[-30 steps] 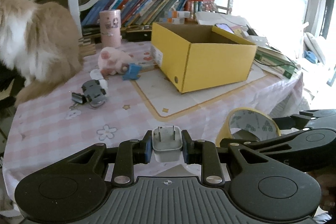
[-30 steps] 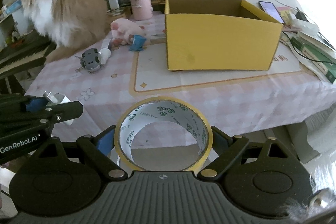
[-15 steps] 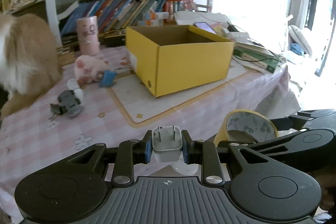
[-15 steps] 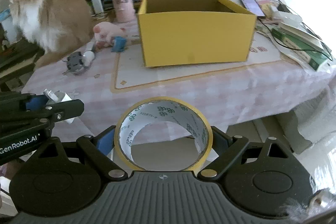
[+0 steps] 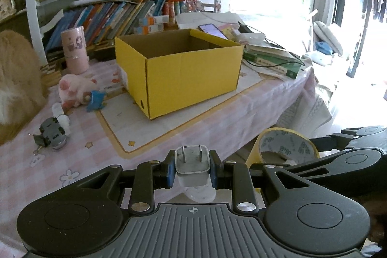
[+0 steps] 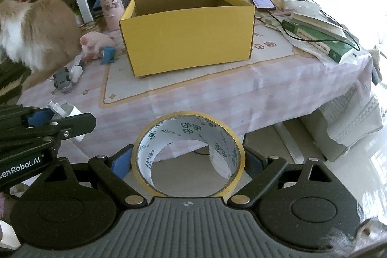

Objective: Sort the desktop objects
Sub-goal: 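Carry the plug in the left gripper and tape roll in the right gripper over the yellow box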

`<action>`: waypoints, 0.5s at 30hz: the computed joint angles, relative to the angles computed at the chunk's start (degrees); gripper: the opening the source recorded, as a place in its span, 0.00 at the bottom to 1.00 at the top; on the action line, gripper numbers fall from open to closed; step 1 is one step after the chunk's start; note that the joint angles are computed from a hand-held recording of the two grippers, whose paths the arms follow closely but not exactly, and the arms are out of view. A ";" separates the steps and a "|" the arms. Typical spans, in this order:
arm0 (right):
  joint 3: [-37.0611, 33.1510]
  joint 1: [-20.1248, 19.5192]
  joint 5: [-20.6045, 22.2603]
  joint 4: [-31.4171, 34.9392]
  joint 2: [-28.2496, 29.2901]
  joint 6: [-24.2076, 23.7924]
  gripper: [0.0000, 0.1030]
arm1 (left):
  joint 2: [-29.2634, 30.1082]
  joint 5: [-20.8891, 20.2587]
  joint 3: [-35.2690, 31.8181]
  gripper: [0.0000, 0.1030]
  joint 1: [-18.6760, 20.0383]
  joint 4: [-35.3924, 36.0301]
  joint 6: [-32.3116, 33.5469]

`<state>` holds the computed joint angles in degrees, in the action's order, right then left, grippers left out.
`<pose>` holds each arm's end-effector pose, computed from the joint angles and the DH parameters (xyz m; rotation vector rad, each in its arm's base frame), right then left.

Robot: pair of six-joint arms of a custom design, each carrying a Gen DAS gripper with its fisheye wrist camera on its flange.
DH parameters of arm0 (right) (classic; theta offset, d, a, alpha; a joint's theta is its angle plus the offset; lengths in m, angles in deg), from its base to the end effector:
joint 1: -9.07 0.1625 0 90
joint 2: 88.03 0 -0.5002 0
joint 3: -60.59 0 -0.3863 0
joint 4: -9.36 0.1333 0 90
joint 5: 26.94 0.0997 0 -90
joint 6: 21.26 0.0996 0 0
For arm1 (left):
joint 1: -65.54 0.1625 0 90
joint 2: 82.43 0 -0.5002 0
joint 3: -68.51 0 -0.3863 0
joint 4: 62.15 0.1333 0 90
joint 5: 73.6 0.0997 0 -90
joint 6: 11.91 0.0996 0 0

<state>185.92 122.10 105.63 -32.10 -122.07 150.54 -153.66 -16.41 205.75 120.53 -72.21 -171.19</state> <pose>0.2081 -0.3211 -0.0641 0.3071 -2.3301 0.9606 -0.0086 -0.3386 0.1580 0.9768 2.3336 -0.8578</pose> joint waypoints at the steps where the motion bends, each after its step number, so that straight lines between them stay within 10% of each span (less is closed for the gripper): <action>1: 0.09 0.05 0.11 -0.21 -0.06 -0.10 0.88 | -0.02 0.11 -0.01 0.25 -0.01 -0.06 0.12; 15: 0.88 0.11 1.76 -1.39 -0.23 0.96 0.88 | 0.65 2.60 -0.68 0.25 0.62 -0.09 1.72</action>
<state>186.80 122.20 107.39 -33.49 -122.30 151.51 -153.01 -13.81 205.07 121.15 -72.30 -169.47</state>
